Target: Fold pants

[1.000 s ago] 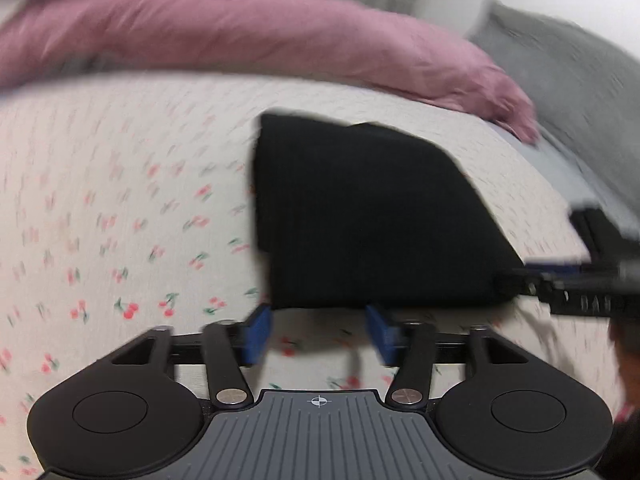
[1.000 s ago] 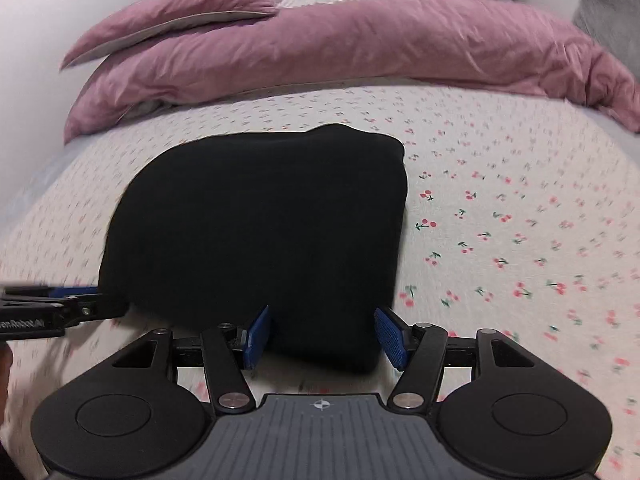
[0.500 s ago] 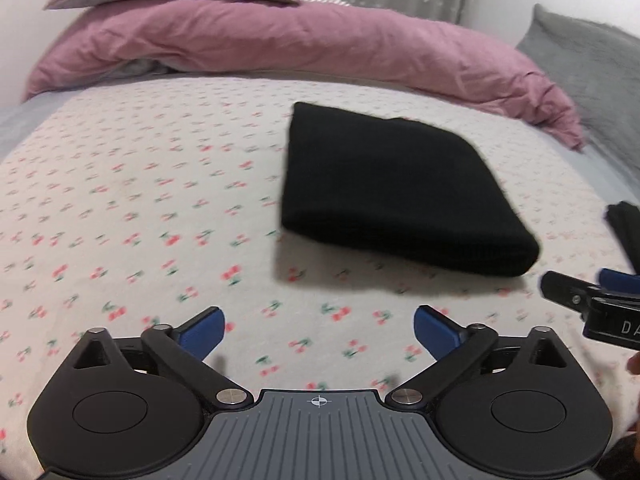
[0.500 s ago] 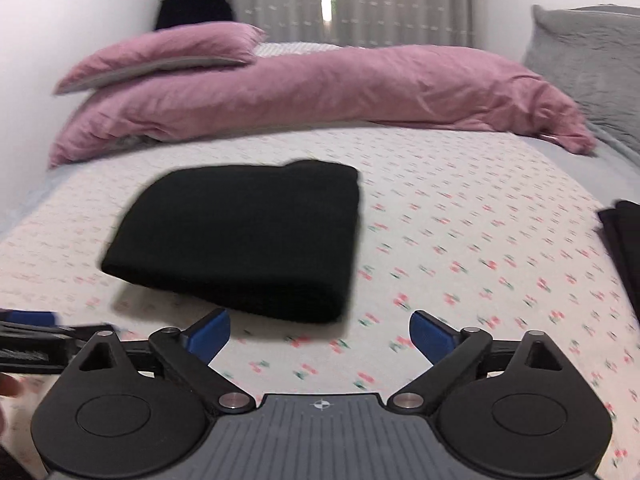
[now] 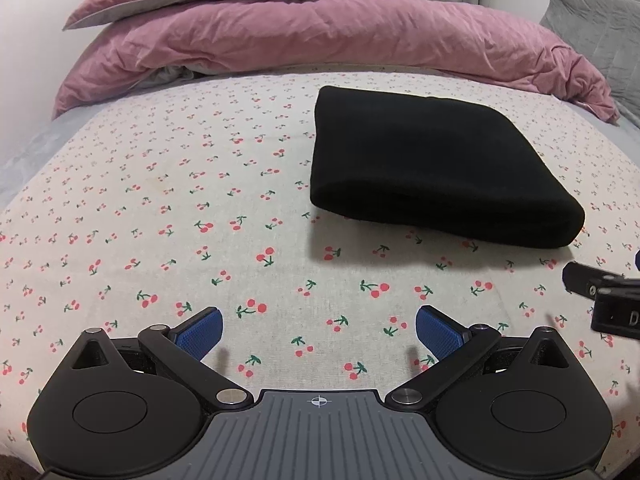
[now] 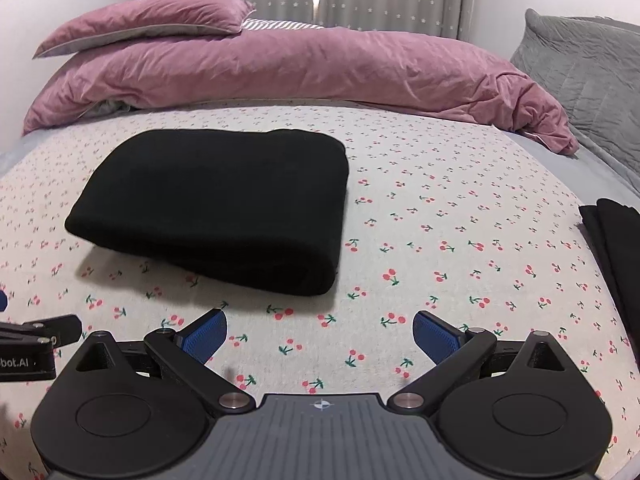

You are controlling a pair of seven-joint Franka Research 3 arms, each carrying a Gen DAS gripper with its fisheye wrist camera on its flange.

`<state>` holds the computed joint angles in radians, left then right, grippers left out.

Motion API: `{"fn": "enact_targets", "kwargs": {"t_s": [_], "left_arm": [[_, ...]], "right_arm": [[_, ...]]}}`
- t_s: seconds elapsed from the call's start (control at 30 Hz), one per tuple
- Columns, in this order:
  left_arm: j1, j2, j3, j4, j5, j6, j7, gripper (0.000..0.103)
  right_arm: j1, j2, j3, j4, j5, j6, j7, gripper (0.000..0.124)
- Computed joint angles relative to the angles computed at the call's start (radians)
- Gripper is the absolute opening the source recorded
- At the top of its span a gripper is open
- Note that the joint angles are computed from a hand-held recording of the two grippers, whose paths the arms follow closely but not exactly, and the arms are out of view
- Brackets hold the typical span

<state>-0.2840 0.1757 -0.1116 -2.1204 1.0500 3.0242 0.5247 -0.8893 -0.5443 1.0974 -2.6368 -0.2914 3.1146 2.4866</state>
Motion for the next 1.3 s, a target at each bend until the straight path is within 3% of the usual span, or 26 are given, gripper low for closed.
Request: {"fn": "enact_targets", "kwargs": {"t_s": [0.3,1.3], "left_arm": [[-0.01,0.002,0.007,0.009,0.088,-0.016,-0.079,0.103],[0.0,0.006,-0.001,0.009,0.08,-0.009,-0.065,0.103]], "right_arm": [[0.025,0.027,-0.018,-0.005,-0.005,0.014,-0.01,0.1],[0.053,0.082,-0.051,-0.006,0.026,0.026,-0.02,0.1]]}}
